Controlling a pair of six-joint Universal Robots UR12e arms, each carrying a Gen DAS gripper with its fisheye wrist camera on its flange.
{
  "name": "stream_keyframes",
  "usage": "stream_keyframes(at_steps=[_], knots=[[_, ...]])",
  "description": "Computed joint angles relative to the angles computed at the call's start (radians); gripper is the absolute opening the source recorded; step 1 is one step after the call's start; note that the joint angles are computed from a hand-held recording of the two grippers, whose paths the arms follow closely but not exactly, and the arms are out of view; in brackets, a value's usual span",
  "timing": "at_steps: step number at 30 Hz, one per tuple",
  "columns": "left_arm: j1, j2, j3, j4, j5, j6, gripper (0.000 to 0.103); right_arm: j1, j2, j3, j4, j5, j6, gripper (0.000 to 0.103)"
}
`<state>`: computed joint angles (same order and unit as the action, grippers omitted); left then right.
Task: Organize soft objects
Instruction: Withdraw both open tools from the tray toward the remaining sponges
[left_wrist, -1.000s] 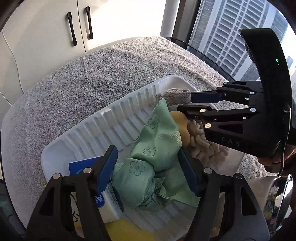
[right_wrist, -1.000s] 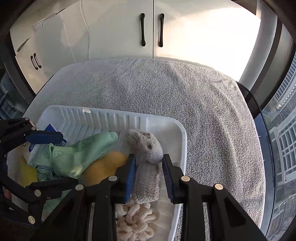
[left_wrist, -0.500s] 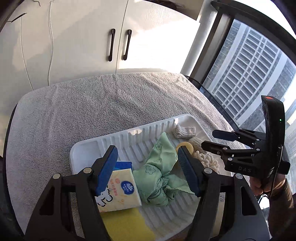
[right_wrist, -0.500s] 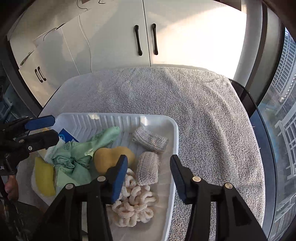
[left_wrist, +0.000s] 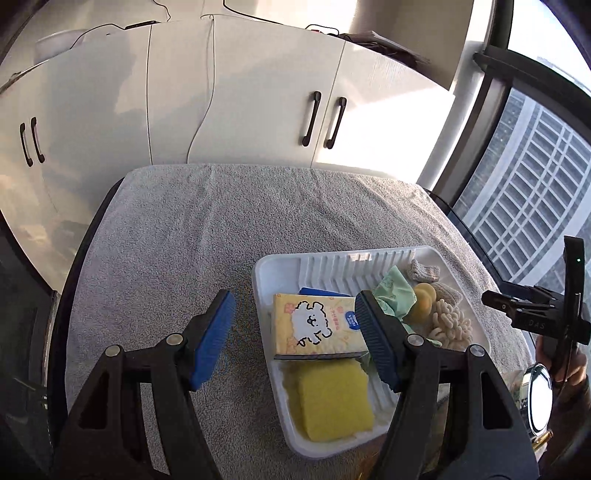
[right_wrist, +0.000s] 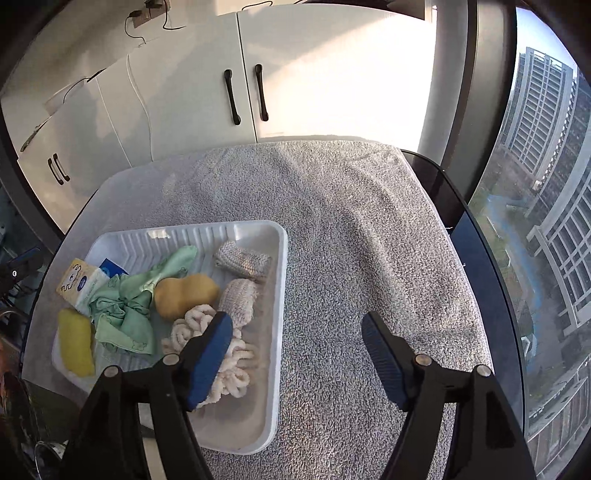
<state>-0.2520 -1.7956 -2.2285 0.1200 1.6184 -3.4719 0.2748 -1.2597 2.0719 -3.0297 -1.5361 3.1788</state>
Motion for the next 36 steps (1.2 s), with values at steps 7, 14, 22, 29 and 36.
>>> stream_keyframes(at_steps=[7, 14, 22, 29, 36], knots=[[0.015, 0.031, -0.081, 0.049, 0.047, -0.051, 0.066, -0.031, -0.035, 0.056, -0.014, -0.010, 0.008, 0.075], [0.000, 0.059, -0.151, 0.086, 0.125, -0.079, 0.066, -0.051, -0.076, 0.116, -0.039, -0.023, 0.010, 0.075], [-0.047, 0.085, -0.225, 0.101, 0.205, -0.088, 0.066, -0.070, -0.129, 0.193, -0.068, -0.015, 0.015, 0.075], [-0.091, 0.094, -0.283, 0.106, 0.241, -0.121, 0.066, -0.078, -0.181, 0.268, -0.089, -0.001, 0.019, 0.075], [-0.167, 0.125, -0.305, 0.059, 0.294, -0.121, 0.066, -0.068, -0.239, 0.337, -0.094, -0.004, -0.002, 0.075]])
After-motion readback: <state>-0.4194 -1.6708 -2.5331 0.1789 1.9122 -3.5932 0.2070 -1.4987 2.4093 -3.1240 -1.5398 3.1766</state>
